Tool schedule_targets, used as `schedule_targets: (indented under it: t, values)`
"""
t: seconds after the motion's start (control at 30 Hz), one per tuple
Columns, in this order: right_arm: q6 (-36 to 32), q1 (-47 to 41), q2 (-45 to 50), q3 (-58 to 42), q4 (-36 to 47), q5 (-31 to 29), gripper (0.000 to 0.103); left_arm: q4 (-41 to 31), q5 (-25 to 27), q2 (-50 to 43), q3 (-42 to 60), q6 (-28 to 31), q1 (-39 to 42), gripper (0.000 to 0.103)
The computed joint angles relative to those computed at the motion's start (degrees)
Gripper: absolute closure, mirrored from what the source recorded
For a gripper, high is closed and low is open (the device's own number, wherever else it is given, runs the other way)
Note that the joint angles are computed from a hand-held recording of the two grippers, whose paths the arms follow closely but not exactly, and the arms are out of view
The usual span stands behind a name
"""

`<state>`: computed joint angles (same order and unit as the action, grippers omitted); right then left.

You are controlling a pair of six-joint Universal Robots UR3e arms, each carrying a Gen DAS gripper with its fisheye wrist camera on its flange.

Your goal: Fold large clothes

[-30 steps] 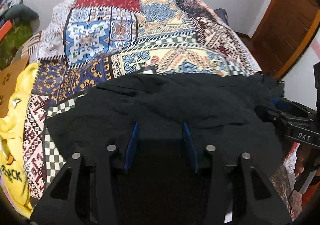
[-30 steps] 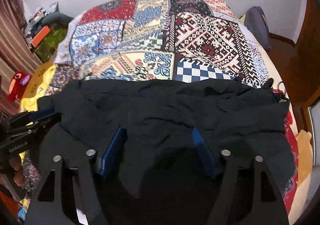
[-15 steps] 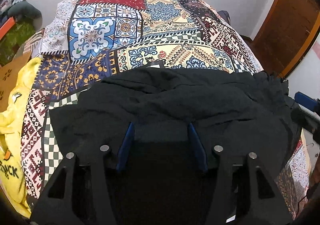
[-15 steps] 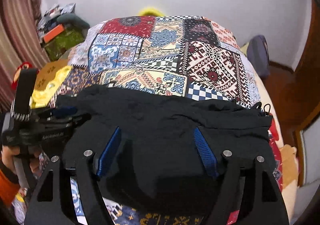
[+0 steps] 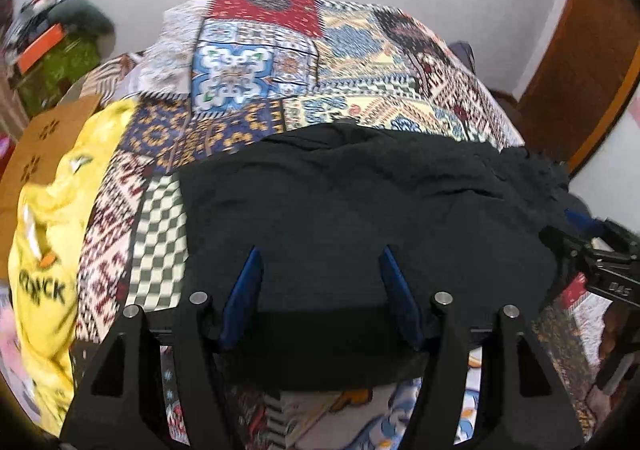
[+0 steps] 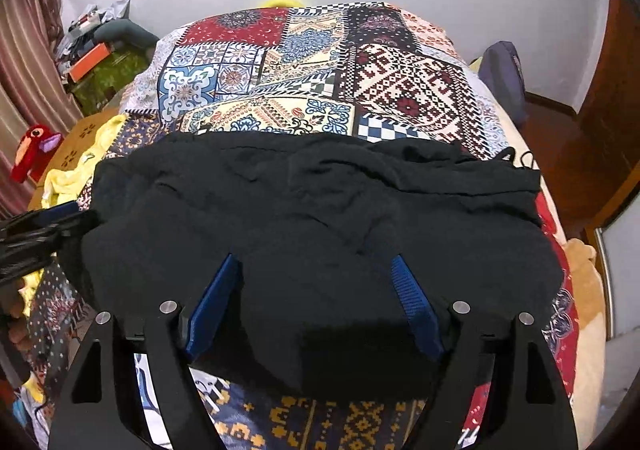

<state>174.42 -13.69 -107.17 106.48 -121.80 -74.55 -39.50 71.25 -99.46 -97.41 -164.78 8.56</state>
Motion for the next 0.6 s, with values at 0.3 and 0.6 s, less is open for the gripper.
schedule_targets:
  t: [0.3, 0.6]
  values:
    - [-0.59, -1.68, -3.11, -4.68, 9.53, 0.48, 0.026, -8.27, -11.44, 16.67, -13.55, 3.13, 13.13, 0.038]
    - [0.14, 3.65, -2.02, -5.12, 6.39, -0.62, 0.026, -21.63, -27.72, 14.82, -17.4, 1.36, 21.77, 0.038]
